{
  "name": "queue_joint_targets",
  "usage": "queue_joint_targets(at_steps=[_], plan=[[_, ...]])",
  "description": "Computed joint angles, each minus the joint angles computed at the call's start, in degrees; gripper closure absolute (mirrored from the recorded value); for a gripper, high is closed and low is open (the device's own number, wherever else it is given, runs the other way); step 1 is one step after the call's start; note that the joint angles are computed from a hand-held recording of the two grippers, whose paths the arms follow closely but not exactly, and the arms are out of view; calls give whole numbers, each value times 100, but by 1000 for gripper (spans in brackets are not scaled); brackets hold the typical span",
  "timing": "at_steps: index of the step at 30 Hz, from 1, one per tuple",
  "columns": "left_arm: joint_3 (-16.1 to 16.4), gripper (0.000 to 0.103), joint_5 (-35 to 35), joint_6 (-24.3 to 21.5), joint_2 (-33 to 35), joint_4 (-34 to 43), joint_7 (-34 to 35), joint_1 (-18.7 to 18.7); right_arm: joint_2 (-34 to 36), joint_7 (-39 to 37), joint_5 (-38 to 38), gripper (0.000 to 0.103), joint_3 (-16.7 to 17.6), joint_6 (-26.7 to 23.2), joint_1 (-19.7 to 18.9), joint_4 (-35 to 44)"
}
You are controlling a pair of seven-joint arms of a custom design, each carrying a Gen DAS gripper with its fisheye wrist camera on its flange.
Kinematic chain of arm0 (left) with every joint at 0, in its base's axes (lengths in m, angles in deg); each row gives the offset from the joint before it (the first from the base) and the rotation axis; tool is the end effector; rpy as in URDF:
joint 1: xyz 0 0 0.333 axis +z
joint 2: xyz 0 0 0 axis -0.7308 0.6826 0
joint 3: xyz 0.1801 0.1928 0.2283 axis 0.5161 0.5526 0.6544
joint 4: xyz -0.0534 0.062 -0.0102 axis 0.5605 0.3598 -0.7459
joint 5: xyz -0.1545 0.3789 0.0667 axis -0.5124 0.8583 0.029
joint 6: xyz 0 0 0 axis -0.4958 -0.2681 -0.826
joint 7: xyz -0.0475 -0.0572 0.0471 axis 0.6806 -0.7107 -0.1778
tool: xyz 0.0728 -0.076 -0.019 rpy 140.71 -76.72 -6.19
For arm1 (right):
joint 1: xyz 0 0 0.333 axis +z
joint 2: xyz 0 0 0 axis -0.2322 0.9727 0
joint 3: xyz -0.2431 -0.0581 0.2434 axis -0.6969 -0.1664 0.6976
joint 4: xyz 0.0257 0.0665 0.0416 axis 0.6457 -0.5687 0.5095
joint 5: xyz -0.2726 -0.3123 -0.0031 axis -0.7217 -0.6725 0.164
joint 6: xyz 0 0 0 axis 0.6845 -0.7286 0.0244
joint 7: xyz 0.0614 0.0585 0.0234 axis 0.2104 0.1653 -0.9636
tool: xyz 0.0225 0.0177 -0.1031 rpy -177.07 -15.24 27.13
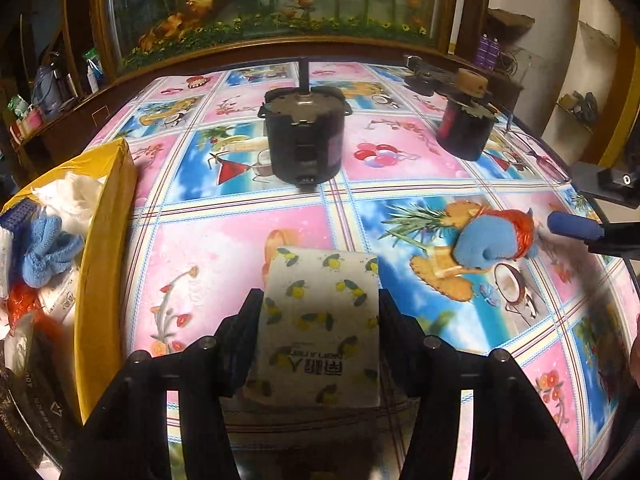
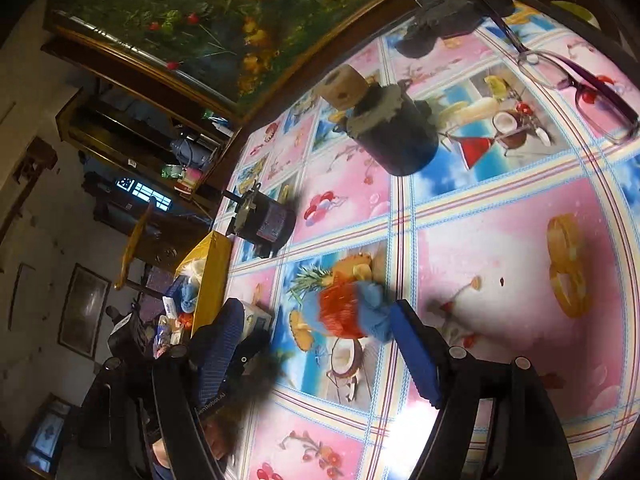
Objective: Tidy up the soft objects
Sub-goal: 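Grasp the lemon-print tissue pack with the left tool while the right grasps the blue knitted toy, then carry the lemon-print pack and blue knitted toy over the yellow-rimmed box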
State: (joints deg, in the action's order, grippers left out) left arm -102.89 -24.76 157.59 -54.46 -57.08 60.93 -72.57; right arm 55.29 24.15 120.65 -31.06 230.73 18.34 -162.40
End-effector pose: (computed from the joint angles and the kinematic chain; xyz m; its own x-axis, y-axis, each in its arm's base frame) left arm 0.3509 -0.3964 0.4115 0.1350 -0.9904 0.0283 -0.7682 -0.1227 -0.6283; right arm 0.4652 0.3911 0.3948 0.3250 -0.6765 -0.6609 -0.8845 0.0299 -0.4656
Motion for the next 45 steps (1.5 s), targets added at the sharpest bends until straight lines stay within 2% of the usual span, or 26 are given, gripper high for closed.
queue_joint_targets(at_steps=[2, 7, 9, 11, 13, 16, 18, 19, 21, 22, 25, 27, 28, 33, 39, 45], plan=[[1, 49, 11, -1, -28, -33, -32, 6, 30, 482, -663, 24, 25, 747, 187, -43], [-6, 49, 4, 11, -44, -50, -25, 17, 223, -22, -788, 24, 241, 860, 168, 249], [-8, 49, 1, 2, -43, -47, -19, 18, 435, 788, -1763, 24, 167, 1016, 307, 404], [-8, 49, 10, 27, -46, -54, -37, 23, 670, 1642, -2799, 24, -24, 786, 457, 589], [-6, 49, 22, 55, -53, -68, -47, 27, 760, 2173, -3511, 24, -166, 714, 608, 600], [-12, 49, 33, 75, -57, -76, -76, 32, 650, 2129, -3779, 23, 60, 278, 373, 482], [-13, 49, 35, 85, -61, -81, -81, 35, 483, 1411, -3326, 23, 522, 54, -27, 355], [-17, 49, 31, 68, -54, -72, -74, 34, 382, 1219, -3317, 23, 617, 55, -79, 260], [-16, 49, 27, 63, -57, -75, -63, 33, 311, 1632, -3987, 21, 480, 520, 181, 70], [-17, 49, 27, 63, -57, -75, -63, 33, 334, 2198, -4678, 20, 249, 662, 410, 12], [-19, 49, 27, 56, -53, -70, -65, 32, 454, 3345, -6026, 21, -271, 665, 879, 2], [-17, 49, 26, 60, -55, -72, -65, 31, 508, 4206, -7006, 42, -809, 774, 1362, -38], [-18, 49, 37, 65, -61, -78, -87, 33, 538, 4341, -7193, 65, -842, 714, 1384, -13], [-5, 52, 148, 370, -161, -210, -264, 83, 497, 5088, -7934, 65, -1000, 992, 1472, -138], [-67, 52, 457, 581, -305, -304, -620, 197, 356, 5685, -8051, 65, -722, 1500, 1060, -366], [-101, 52, 480, 627, -315, -306, -657, 256, 303, 6284, -8458, 65, -787, 1625, 997, -444]])
